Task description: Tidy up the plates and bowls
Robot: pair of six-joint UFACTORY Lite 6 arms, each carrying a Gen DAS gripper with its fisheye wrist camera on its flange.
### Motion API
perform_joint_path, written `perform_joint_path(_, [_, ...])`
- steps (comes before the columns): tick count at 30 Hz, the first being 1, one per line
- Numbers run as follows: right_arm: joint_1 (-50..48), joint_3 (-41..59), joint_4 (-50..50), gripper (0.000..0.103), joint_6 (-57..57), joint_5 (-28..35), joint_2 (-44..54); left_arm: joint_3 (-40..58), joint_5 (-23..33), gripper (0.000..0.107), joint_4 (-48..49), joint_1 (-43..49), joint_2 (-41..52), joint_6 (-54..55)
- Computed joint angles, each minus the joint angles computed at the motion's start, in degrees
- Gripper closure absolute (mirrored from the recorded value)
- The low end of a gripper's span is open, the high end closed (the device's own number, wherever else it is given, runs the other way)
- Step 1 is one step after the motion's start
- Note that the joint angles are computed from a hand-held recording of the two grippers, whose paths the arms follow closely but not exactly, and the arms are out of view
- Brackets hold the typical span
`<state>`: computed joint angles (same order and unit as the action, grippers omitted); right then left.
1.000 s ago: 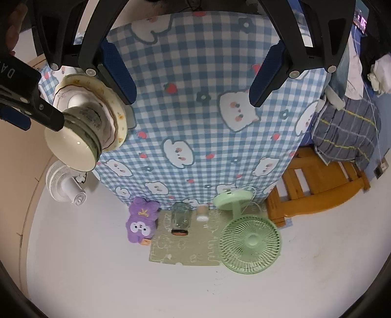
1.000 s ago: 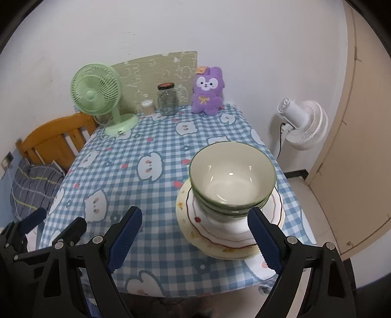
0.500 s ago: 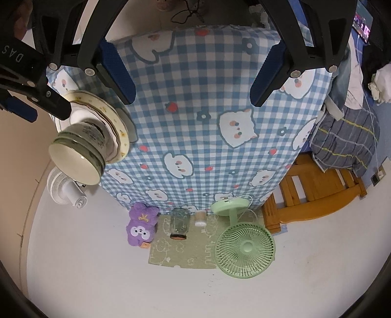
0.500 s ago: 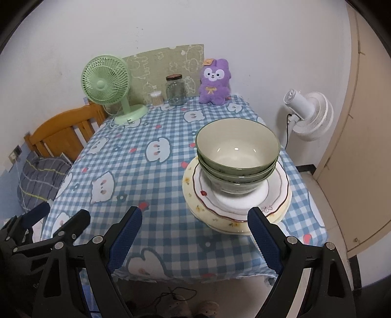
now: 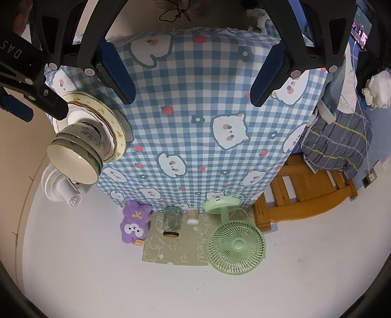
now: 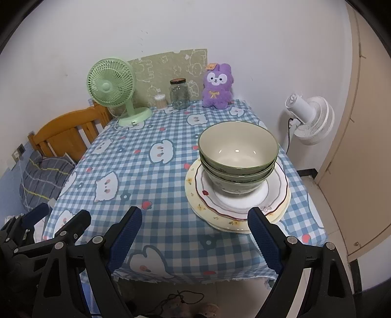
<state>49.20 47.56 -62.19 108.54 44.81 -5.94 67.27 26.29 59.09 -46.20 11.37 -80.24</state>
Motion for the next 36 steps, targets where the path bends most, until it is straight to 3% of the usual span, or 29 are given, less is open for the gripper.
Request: perform_joint_path(36, [0.7,0.7,-0.4,0.013,-0.4,1.9,-0.6,0.3,1.7,0.011,4.1,-1.1,-0.9,-4.4])
